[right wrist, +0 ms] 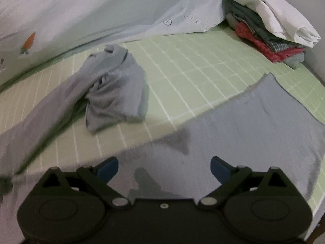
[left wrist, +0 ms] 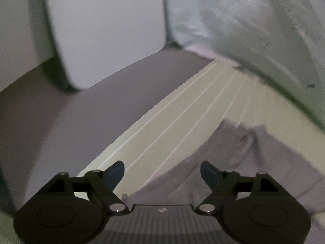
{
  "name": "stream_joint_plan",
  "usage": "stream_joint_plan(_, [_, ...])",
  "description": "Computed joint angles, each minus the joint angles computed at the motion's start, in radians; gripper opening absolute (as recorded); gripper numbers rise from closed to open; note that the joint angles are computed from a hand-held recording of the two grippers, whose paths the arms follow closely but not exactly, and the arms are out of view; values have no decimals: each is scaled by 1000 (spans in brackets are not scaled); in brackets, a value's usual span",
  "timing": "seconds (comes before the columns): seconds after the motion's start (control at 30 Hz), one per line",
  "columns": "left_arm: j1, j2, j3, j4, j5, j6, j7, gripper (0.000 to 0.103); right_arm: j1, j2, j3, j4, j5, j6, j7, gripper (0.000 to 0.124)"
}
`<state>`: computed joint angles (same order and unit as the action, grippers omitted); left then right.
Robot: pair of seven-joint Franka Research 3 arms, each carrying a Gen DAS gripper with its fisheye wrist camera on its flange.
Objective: Fold clothes
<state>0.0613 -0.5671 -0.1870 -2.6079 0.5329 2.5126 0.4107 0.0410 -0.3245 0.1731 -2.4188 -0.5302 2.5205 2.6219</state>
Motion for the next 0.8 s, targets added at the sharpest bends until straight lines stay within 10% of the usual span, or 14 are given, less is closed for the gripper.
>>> stream_joint_plan(0.17, [16,243,36,136,5,139,57,89,-3,157,-19,133,-35,-4,37,99])
stream_joint_plan(0.4, [-20,478,82,301,-111,121,247,89,80,349,-96,326,-46,-74,19,100])
stream_joint_plan(0.47, [-18,483,84,294,-98,144,248,81,101,361,-123,333,-37,-56,31,100])
stream_joint_plan(0.57, [-6,486,77,287,11,182,177,27,126,374,-151,347,-19,-52,27,100])
stream_joint_plan(0.8, [34,507,91,387,262,1,-123,18,139,365,-176,349,28,-45,-41,93])
